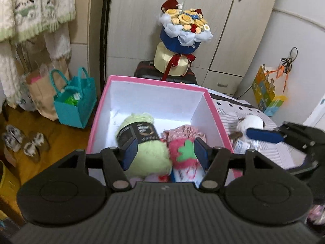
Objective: Organize soft objects
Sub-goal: 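Lower the pink pompom into the box and open the left tool while the right tool releases the cloth, then move the right tool to the white soap bar while the left tool reaches the toothpaste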
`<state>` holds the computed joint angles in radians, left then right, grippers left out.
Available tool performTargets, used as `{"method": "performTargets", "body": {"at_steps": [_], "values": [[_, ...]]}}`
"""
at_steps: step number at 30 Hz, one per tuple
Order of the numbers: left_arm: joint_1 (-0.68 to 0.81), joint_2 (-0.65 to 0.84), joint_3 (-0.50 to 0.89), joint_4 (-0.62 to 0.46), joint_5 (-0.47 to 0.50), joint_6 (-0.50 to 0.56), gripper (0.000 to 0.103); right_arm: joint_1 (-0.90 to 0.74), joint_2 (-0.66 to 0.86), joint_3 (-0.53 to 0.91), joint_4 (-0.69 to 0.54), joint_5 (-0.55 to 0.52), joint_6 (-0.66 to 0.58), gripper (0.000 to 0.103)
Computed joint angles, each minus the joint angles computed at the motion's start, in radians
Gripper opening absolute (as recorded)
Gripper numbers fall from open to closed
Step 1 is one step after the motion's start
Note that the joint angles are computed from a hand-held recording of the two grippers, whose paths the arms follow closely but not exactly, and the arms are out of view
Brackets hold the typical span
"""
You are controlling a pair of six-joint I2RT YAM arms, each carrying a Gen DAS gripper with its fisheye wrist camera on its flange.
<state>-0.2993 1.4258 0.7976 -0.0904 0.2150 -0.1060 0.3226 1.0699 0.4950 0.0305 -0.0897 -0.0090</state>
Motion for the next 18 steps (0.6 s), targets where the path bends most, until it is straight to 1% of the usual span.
{"method": "performTargets", "body": {"at_steps": [5,7,13,18], "values": [[0.022,-0.176,-0.081,-0.094,0.032,0.042,0.06,0.017,-0.229,-0.042,-0.182,0.035,0.037,0.064],[0.019,-0.25,-0.104,-0.139,0.038,0.053,0.06,0.044,-0.324,-0.038,-0.288,0.076,0.059,0.064],[-0.024,-0.454,-0.143,-0.28,0.06,0.069,0.06,0.064,-0.567,-0.018,-0.548,0.116,0.095,0.067],[-0.125,-0.583,-0.161,-0.363,0.016,0.05,0.06,0.103,-0.756,0.001,-0.752,0.185,0.121,0.068]]}}
